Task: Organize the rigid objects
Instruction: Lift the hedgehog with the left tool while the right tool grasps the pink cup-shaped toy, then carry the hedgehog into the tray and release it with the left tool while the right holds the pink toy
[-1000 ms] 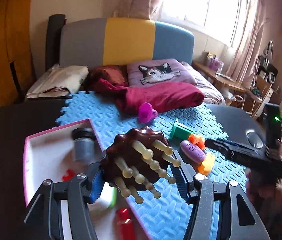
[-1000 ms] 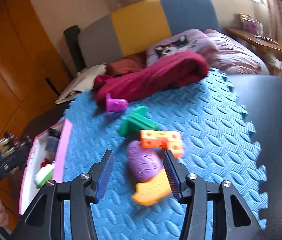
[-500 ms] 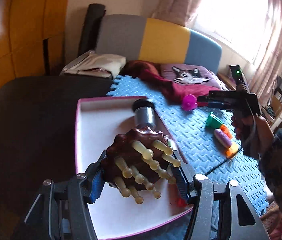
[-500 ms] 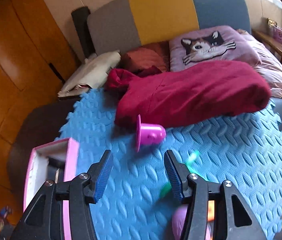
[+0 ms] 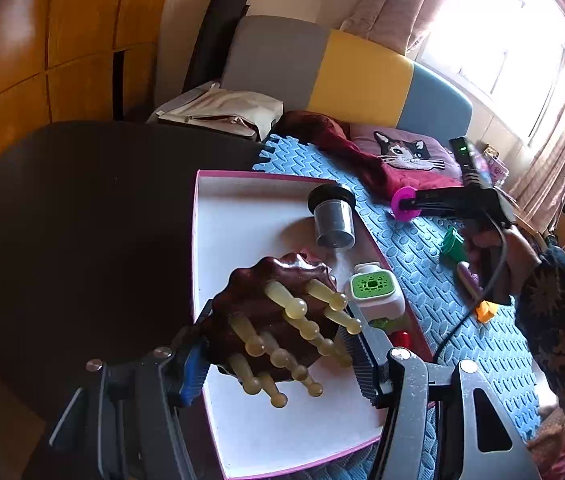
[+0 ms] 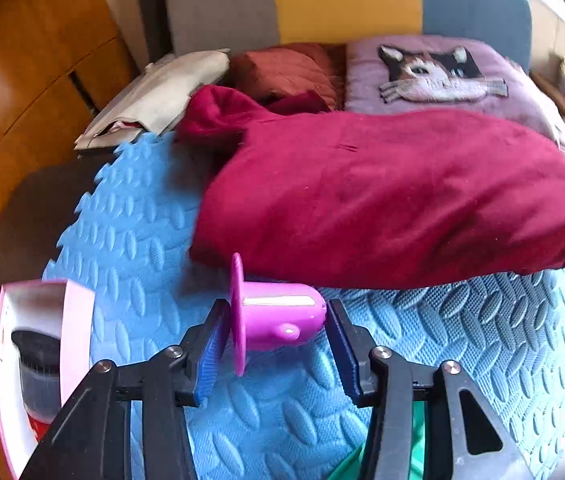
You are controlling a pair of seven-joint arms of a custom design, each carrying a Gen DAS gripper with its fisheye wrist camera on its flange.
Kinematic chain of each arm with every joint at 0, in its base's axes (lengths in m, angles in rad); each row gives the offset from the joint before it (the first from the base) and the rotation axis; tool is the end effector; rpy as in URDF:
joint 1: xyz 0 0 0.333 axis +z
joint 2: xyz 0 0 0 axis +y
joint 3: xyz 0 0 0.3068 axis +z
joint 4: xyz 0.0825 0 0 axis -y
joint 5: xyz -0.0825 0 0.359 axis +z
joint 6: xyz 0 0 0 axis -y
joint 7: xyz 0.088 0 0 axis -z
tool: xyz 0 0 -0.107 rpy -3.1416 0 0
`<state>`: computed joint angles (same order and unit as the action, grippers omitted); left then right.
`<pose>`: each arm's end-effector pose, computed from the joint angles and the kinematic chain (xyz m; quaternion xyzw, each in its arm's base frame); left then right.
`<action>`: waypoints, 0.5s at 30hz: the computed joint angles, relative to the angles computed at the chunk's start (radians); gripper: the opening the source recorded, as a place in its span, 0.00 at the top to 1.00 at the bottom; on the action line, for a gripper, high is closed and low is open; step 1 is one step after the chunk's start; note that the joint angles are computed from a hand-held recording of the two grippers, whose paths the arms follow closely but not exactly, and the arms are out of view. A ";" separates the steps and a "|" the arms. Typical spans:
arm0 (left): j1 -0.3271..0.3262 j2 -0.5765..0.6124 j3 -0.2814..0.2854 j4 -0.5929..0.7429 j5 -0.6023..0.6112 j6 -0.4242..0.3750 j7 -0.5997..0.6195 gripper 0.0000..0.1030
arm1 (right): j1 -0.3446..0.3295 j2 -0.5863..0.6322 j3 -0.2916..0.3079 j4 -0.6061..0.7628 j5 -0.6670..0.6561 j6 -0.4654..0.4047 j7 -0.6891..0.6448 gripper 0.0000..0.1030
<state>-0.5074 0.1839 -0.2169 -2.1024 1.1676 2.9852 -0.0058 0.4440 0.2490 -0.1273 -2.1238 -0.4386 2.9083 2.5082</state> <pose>0.3873 -0.4231 0.3937 -0.5721 0.7217 -0.3671 0.1307 0.5521 0.2114 0.3585 -0.6042 0.7450 -0.1578 0.2344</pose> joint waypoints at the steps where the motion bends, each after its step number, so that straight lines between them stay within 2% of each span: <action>1: -0.001 0.003 0.000 0.002 -0.001 -0.003 -0.002 0.41 | 0.007 -0.017 -0.003 -0.022 -0.014 0.018 0.007 0.60; 3: -0.001 0.011 -0.001 0.004 -0.008 0.002 0.001 0.41 | 0.053 -0.049 -0.034 -0.048 -0.124 0.017 0.071 0.60; 4: -0.003 0.014 0.000 0.006 -0.010 0.002 0.003 0.41 | 0.060 -0.066 -0.029 -0.065 -0.166 0.019 0.092 0.60; 11: -0.021 0.014 0.001 0.009 0.015 -0.019 -0.015 0.41 | 0.052 -0.190 0.066 -0.206 -0.354 0.017 0.212 0.60; 14: -0.027 0.003 0.000 0.004 0.038 -0.038 -0.036 0.41 | 0.036 -0.240 0.109 -0.278 -0.446 0.020 0.313 0.60; 15: -0.025 0.003 -0.003 0.005 0.038 -0.045 -0.036 0.41 | 0.030 -0.257 0.127 -0.296 -0.503 -0.005 0.371 0.60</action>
<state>-0.5324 0.1871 -0.2203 -2.0972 1.2059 2.9399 -0.0417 0.4743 -0.0076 -0.0007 -2.4202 -0.9420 2.9035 2.8790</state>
